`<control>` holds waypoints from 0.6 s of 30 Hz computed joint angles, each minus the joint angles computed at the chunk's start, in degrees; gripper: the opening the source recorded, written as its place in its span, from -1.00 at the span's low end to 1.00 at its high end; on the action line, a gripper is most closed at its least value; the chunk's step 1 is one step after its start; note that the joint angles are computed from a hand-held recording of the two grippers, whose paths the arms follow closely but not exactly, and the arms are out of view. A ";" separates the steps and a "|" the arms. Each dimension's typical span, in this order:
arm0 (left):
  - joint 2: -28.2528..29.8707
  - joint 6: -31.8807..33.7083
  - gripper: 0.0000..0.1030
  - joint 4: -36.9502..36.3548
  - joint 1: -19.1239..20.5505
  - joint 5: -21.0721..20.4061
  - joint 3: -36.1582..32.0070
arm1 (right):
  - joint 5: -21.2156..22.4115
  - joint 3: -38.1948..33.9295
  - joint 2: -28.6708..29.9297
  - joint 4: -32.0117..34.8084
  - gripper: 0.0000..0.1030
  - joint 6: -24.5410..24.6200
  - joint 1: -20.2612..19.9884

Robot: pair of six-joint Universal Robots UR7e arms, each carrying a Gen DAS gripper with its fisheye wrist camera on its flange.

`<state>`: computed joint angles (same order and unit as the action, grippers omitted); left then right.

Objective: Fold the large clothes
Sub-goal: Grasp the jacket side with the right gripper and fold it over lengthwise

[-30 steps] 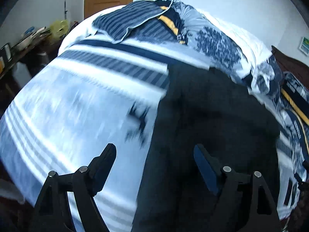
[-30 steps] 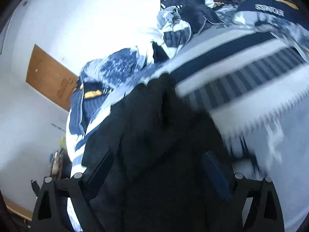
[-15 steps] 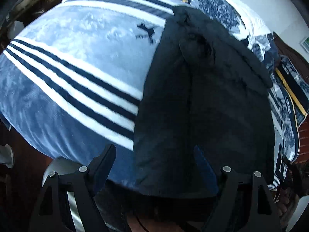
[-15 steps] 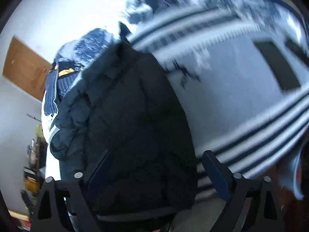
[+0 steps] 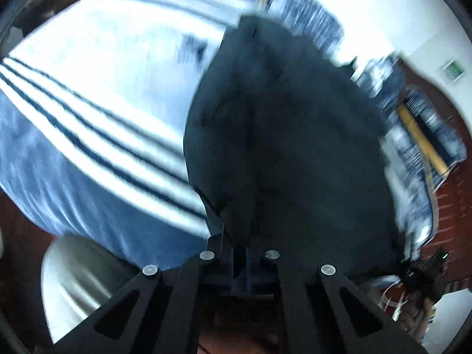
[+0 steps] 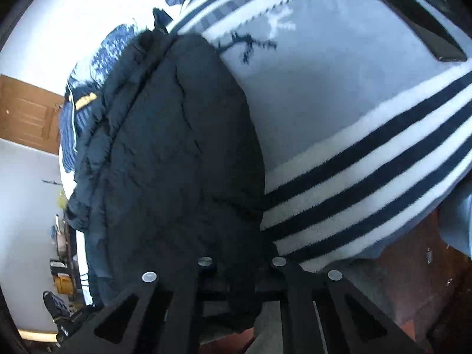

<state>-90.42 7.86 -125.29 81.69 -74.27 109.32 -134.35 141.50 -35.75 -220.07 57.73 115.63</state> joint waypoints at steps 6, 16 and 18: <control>0.83 0.86 -0.89 -1.96 -0.78 2.12 -2.71 | -7.31 -1.77 -6.61 11.93 -0.88 3.54 8.40; -0.78 -2.17 -0.40 -1.68 3.56 0.64 0.84 | -3.08 -0.56 0.99 -2.31 -0.27 1.70 6.16; -1.63 -2.33 0.30 -3.26 2.66 2.41 2.30 | -4.60 -0.73 2.49 -6.24 0.69 1.06 7.64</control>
<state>-92.05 5.53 -128.55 84.35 -71.86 111.61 -138.95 140.77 -33.26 -226.31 58.79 123.26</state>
